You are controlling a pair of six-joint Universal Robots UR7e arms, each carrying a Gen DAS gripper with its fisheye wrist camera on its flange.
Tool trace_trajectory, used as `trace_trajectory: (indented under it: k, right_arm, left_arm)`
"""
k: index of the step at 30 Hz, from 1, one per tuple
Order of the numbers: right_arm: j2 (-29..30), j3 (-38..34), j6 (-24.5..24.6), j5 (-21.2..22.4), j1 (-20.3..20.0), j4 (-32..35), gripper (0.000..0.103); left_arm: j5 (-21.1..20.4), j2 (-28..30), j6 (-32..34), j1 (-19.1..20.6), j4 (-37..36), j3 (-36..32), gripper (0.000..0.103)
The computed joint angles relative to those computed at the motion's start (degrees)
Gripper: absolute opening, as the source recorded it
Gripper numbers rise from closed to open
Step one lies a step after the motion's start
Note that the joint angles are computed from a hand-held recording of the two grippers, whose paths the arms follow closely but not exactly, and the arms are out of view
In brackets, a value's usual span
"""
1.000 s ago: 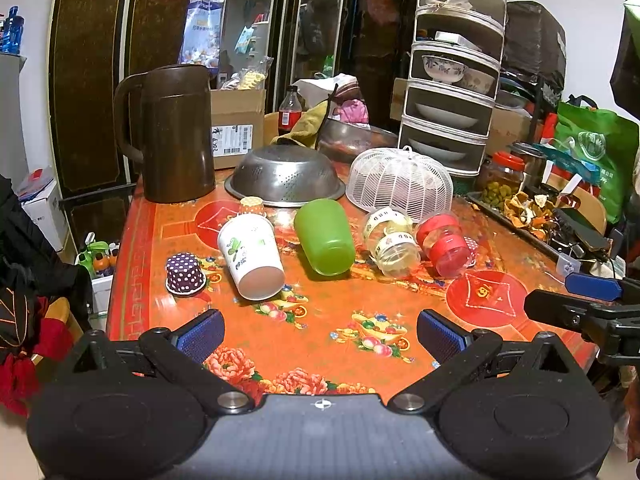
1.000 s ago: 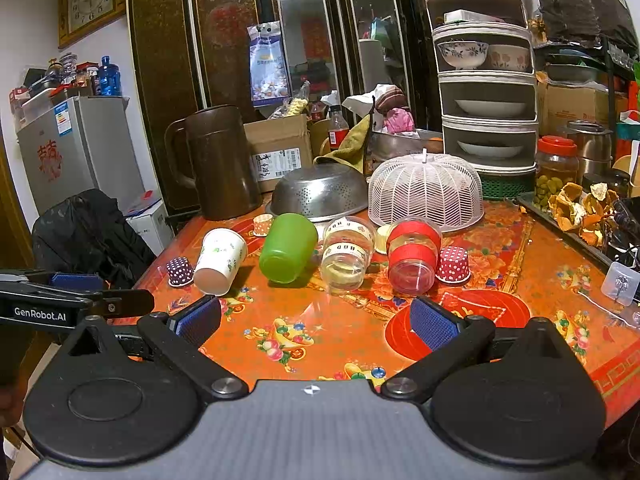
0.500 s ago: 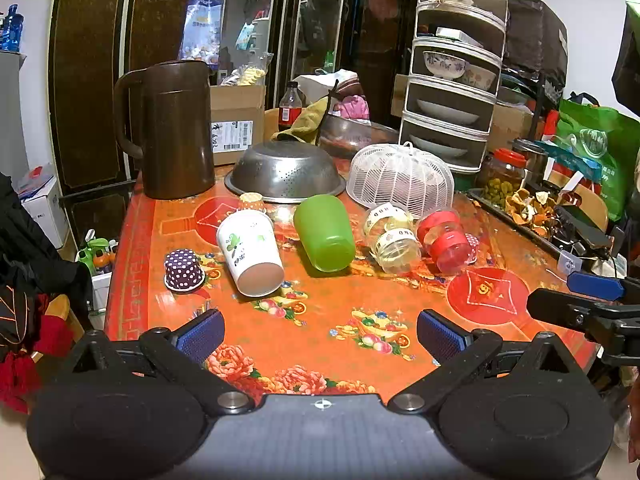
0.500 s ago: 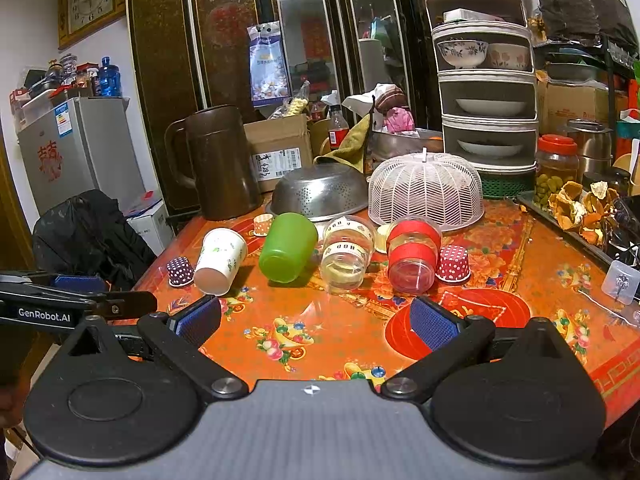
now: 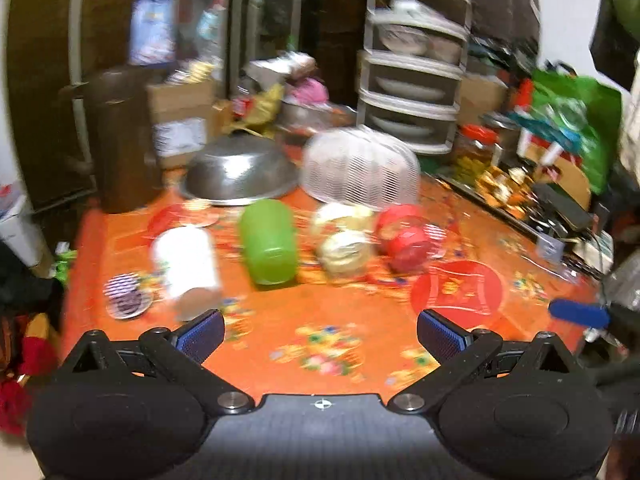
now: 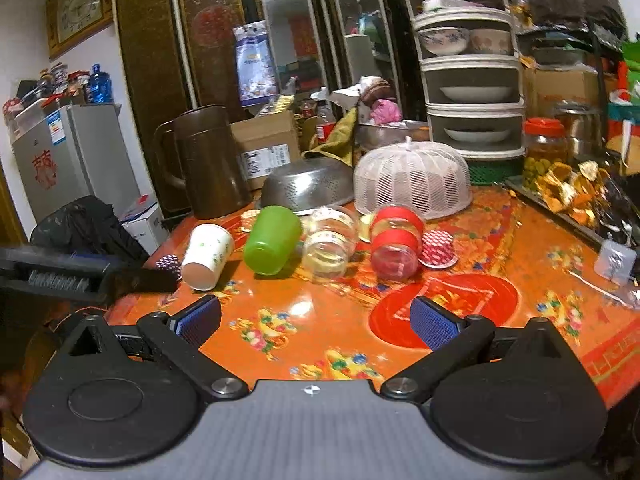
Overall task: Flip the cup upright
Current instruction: 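Reach the left tool to the red-banded clear cup and grasp it, then lift the cup with the left tool while the right tool approaches it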
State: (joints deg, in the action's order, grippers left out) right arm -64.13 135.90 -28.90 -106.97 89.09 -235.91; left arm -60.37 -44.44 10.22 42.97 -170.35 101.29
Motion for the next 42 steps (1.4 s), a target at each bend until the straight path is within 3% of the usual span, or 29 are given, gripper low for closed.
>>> trace_trajectory:
  k: [4, 11, 13, 19, 23, 28, 34, 39, 42]
  right_arm:
    - [-2.27, 3.34, 1.96, 1.22, -3.41, -2.71, 0.102]
    - [-7.81, 9.06, 5.45, 3.20, -9.32, -4.37, 0.102]
    - [-9.00, 10.26, 5.79, 4.10, -11.03, -4.71, 0.102]
    - [-11.93, 12.41, 8.05, 8.74, -16.55, -3.70, 0.102]
    - [-12.83, 12.80, 8.70, 11.94, -19.32, -2.43, 0.102]
    - [-13.27, 13.05, 8.42, 13.87, -20.60, -1.52, 0.102]
    - [-12.83, 12.91, 8.54, 14.43, -20.38, -1.89, 0.102]
    - [-11.91, 12.31, 7.72, 14.84, -18.95, -1.29, 0.102]
    - [-11.18, 11.76, 6.82, 15.32, -18.07, -0.28, 0.102]
  left_arm:
    - [-5.42, 6.77, -5.60, 0.39, 14.76, -12.72, 0.103]
    - [-0.13, 22.80, -12.24, -1.13, 30.80, -35.11, 0.101]
    - [1.59, 26.26, -14.02, -1.17, 34.50, -39.99, 0.095]
    - [4.07, 32.02, -17.32, -1.10, 42.22, -48.20, 0.093]
    - [7.84, 34.51, -18.91, -1.45, 44.94, -51.20, 0.089]
    - [9.37, 35.44, -19.03, -1.71, 45.47, -51.79, 0.059]
    - [6.59, 28.92, -15.82, -2.50, 36.52, -41.09, 0.058]
    - [3.55, 17.08, -9.99, -3.87, 28.41, -26.11, 0.058]
    - [4.90, 7.69, -7.49, -4.92, 22.84, -16.24, 0.058]
